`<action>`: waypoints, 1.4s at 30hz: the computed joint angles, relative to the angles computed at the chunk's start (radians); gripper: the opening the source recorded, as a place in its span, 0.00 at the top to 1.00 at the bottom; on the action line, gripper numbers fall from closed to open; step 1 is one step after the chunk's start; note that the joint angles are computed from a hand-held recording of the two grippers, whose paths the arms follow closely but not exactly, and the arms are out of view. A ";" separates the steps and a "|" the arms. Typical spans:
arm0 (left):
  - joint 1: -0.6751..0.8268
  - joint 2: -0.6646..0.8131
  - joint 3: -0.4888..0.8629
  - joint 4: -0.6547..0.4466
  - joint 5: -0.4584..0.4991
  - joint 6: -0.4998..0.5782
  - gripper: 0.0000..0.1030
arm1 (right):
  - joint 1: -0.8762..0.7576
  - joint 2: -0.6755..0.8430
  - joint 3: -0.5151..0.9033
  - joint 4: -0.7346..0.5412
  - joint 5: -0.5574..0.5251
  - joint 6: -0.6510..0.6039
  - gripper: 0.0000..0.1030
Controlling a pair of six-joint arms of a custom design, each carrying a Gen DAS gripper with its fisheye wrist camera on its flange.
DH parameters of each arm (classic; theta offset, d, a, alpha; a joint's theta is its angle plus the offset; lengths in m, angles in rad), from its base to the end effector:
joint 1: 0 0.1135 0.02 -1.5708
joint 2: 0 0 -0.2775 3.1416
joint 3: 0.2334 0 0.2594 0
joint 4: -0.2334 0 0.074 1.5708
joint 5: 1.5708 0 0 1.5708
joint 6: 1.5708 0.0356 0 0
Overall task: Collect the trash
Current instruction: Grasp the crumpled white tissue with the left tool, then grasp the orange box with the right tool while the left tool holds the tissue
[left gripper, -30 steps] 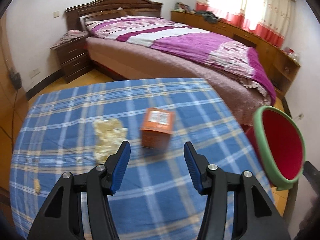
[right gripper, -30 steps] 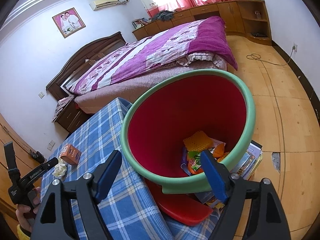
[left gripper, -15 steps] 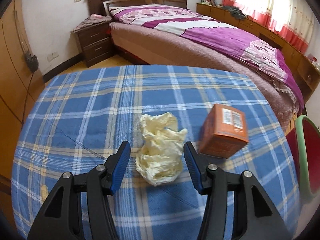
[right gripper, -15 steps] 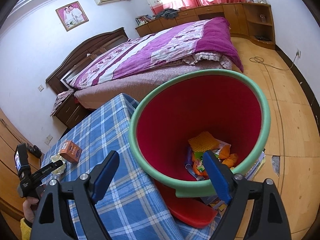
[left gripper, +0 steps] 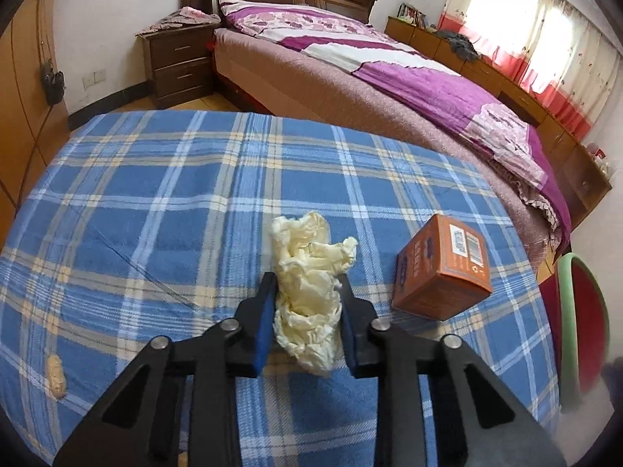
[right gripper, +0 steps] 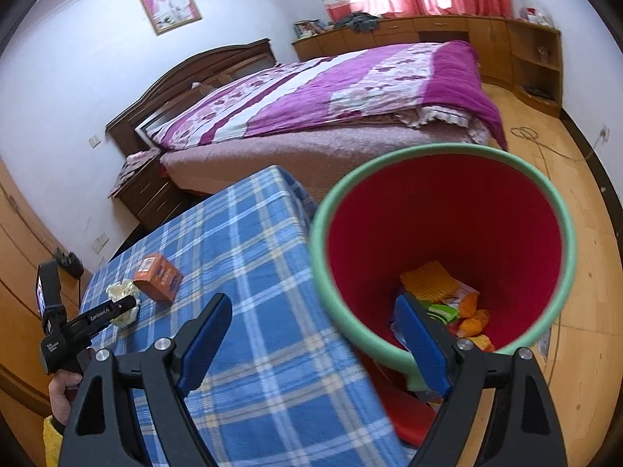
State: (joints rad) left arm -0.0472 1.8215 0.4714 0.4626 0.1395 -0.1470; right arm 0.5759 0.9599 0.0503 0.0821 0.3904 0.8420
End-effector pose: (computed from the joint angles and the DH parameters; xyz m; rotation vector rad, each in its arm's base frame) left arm 0.2711 -0.0178 0.0645 -0.0617 2.4628 -0.2562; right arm 0.1210 0.0624 0.0997 0.4861 2.2809 0.2411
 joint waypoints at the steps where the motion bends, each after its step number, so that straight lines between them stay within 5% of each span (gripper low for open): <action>1: 0.009 -0.013 -0.008 0.001 0.002 0.009 0.72 | 0.019 0.044 0.019 0.025 0.007 0.000 0.15; 17: 0.195 -0.006 -0.016 0.045 -0.029 0.075 0.72 | 0.137 0.661 0.371 0.256 -0.048 -0.018 0.15; 36: 0.254 0.000 -0.014 0.033 0.063 0.068 0.72 | 0.172 1.116 0.861 0.129 -0.038 -0.089 0.15; 38: 0.254 0.001 -0.014 0.034 0.062 0.068 0.72 | 0.165 1.132 0.873 0.128 -0.049 -0.089 0.19; 42: 0.255 0.004 -0.012 0.036 0.064 0.068 0.72 | 0.166 1.141 0.875 0.123 -0.057 -0.089 0.48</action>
State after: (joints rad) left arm 0.2074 1.8258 0.4591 0.4982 0.2032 -0.0792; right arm 0.7419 2.1010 0.9258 0.2048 0.3336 0.7530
